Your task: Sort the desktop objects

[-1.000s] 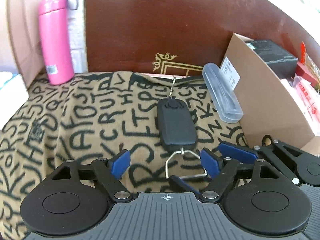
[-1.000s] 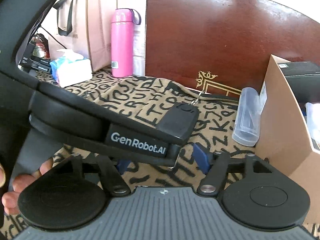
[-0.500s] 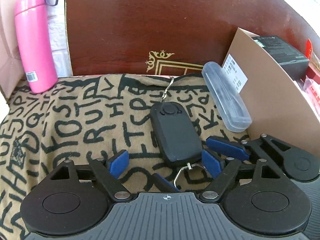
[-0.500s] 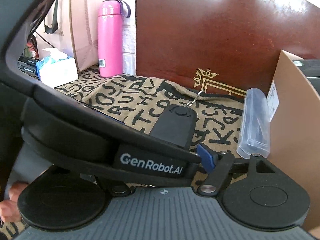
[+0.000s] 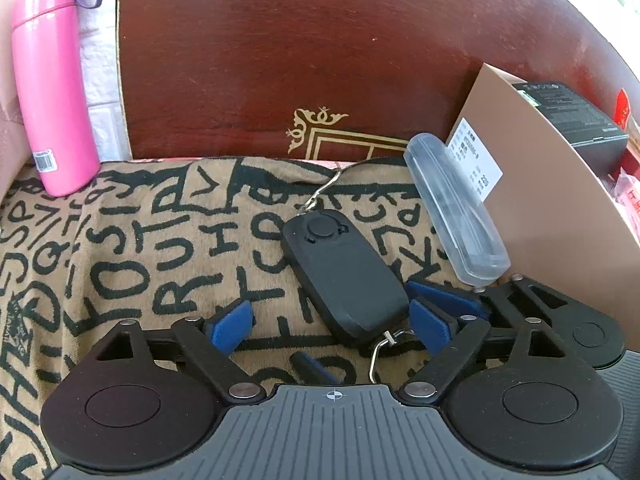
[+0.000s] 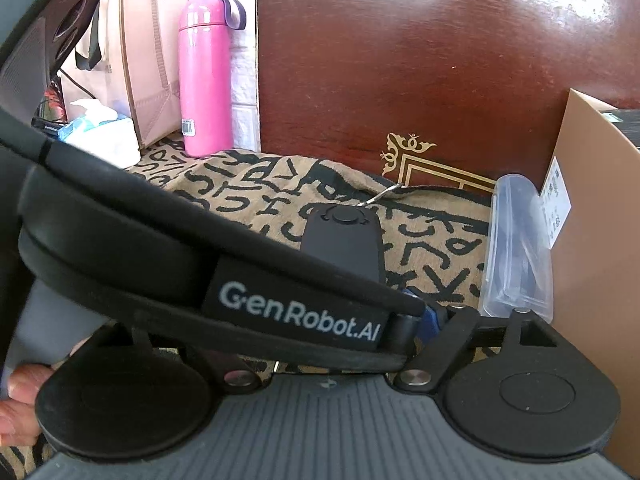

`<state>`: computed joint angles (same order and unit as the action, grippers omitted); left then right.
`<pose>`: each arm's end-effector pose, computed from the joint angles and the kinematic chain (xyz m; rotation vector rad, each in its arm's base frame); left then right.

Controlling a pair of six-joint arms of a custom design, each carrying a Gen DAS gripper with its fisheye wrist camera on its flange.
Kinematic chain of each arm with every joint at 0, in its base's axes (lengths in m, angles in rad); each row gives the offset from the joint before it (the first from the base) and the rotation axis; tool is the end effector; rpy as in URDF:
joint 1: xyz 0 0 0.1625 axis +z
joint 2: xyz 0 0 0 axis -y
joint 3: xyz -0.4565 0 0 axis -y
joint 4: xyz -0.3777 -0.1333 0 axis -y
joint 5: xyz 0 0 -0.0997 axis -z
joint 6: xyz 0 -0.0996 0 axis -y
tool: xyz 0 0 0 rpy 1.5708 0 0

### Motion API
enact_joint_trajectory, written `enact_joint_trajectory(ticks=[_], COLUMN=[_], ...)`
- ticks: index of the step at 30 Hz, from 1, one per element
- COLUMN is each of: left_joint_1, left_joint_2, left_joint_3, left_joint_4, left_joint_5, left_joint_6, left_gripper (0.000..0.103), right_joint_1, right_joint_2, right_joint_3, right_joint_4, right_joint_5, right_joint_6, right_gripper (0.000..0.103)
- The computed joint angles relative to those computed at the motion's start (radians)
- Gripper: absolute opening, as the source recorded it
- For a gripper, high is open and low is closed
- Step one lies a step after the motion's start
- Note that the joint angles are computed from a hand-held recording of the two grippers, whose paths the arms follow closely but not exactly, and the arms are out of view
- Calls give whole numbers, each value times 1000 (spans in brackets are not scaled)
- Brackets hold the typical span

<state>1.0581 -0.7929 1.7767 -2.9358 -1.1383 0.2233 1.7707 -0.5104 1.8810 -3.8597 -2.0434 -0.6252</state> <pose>-0.1691 -0.6573 0.1264 0.8669 2.5673 -0.6027 0.2062 -0.5749 0.0407 0.6766 -2.2341 1.0024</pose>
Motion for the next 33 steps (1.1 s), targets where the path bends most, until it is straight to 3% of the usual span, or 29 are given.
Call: enact_joint_trajectory(ticks=[4, 10, 13, 16, 18, 21, 28, 30, 32, 33], left_joint_1=[0, 1, 3, 2, 3, 3, 6, 6, 2, 2], left_joint_2=[3, 7, 4, 6, 8, 8, 8, 4, 1, -2], left_joint_3=[4, -4, -12, -18, -22, -20, -17, -14, -9, -8], left_joint_4=[-14, -11, 7, 12, 14, 13, 5, 9, 8, 11], left_joint_5=[2, 5, -15, -11, -11, -17, -28, -36, -33, -34], left_joint_6=[5, 5, 0, -11, -11, -6, -26, -23, -24, -24], left_gripper=[90, 90, 84, 84, 84, 79, 77, 71, 58, 58], right_joint_1=[1, -3, -3, -3, -5, -6, -3, 1, 9, 11], right_joint_2=[2, 10, 15, 24, 25, 22, 25, 28, 22, 20], right_joint_3=[-4, -23, -28, -40, -46, -48, -60, -63, -58, -56], right_joint_4=[-5, 1, -10, -13, -7, 3, 18, 18, 20, 21], right_joint_5=[-3, 4, 9, 4, 3, 2, -13, -23, -35, -39], right_joint_6=[-18, -5, -6, -7, 7, 17, 23, 23, 22, 24], right_gripper=[56, 57, 66, 68, 68, 57, 58, 57, 56, 56])
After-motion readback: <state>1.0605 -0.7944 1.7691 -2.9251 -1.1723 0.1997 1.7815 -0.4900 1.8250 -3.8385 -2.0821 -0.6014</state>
